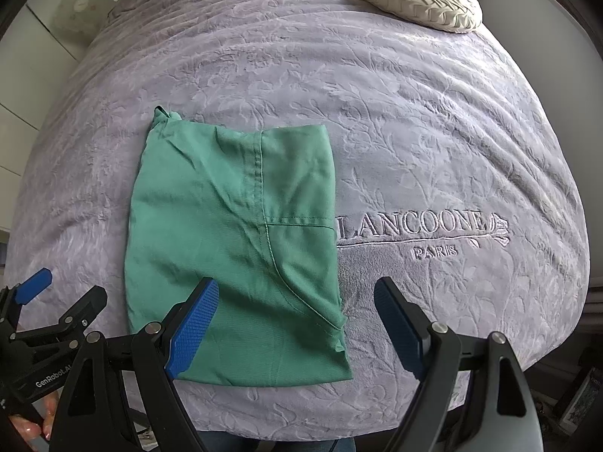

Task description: Fold large clothes

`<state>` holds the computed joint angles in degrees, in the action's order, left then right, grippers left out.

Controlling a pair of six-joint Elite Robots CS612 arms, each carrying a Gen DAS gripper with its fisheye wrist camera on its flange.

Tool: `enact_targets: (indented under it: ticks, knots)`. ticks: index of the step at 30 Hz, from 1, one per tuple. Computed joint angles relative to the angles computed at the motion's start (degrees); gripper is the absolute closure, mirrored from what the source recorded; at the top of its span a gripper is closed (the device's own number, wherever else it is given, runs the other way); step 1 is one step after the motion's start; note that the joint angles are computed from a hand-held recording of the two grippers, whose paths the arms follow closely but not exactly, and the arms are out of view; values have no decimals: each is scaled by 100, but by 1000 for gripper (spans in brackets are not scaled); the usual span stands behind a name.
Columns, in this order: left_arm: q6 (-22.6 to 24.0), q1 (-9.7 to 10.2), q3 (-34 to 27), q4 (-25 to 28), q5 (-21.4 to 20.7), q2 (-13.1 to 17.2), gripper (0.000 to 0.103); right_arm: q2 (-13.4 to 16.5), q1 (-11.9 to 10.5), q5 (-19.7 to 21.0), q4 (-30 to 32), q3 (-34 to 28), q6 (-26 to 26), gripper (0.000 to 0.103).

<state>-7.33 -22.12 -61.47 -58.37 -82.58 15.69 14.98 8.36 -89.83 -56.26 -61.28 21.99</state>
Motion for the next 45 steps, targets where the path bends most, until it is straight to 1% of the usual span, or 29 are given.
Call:
enact_targets:
  ticks: [34,45]
  knots:
    - [22,10,4,-1,-9,-2,0,-8,15,2,4,24,31,16]
    - [-119,1,10,76,33,-9,0,-13,23,8,2,42,45,16]
